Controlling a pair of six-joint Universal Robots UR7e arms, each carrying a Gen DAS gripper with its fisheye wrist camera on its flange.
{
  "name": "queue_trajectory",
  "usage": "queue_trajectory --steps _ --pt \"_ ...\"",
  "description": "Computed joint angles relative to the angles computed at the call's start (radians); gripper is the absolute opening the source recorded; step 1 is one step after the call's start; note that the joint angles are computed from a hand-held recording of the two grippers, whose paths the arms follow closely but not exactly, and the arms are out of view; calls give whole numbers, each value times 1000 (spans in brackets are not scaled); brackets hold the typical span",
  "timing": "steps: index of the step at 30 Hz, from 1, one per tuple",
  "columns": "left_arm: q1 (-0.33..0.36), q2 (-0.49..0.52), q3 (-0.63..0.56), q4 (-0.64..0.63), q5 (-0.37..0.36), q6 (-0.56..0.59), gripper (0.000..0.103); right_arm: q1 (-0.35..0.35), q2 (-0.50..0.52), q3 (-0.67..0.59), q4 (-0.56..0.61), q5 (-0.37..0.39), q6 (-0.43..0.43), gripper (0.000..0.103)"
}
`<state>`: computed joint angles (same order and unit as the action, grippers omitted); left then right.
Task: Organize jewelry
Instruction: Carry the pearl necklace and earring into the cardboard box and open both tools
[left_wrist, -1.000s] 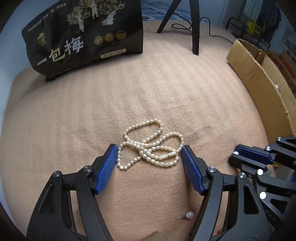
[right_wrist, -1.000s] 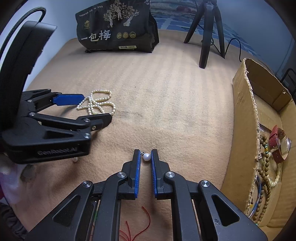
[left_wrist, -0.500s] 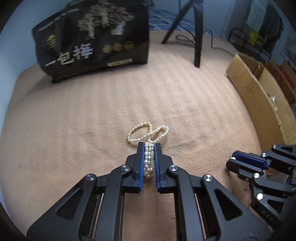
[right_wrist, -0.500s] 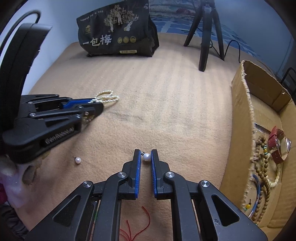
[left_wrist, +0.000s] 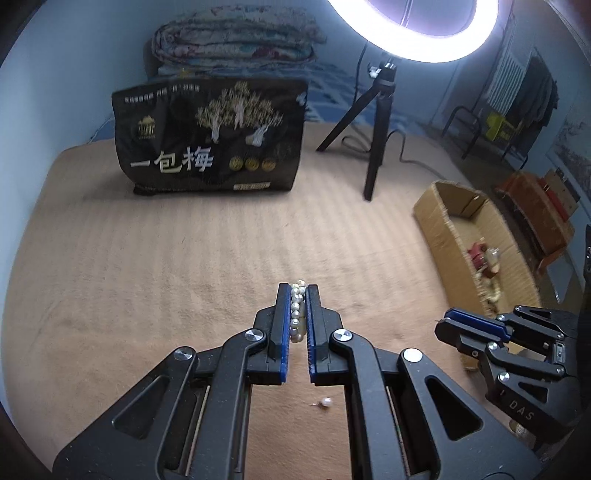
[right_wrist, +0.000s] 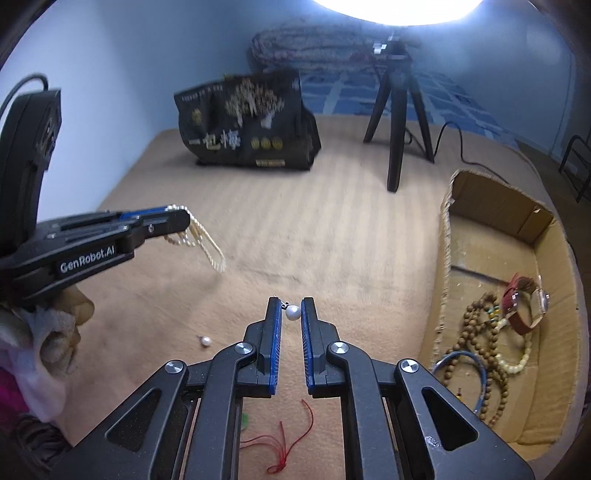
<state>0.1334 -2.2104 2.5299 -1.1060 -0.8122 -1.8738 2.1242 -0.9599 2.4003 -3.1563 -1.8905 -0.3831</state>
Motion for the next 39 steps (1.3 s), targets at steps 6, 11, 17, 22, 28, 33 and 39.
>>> queue_trajectory --steps 6,11,17,22,28,33,39 --pt "-59 39 -25 -18 14 -22 5 0 -80 5 8 21 6 9" --pt "-83 82 -32 -99 42 7 5 -22 -154 -3 23 23 10 9" --pt "-82 170 -31 -274 86 100 5 -77 -229 -18 38 10 13 9" --pt "-57 263 -20 -485 106 224 5 -135 -273 -33 51 3 21 9" --pt "-14 405 -18 -761 125 400 5 -187 -294 -44 61 -12 12 9" --pt "45 527 -37 -969 140 549 5 -219 -300 -62 73 -16 -3 9" --pt "118 659 -57 -1208 146 705 5 -241 -266 -93 60 -22 -25 9"
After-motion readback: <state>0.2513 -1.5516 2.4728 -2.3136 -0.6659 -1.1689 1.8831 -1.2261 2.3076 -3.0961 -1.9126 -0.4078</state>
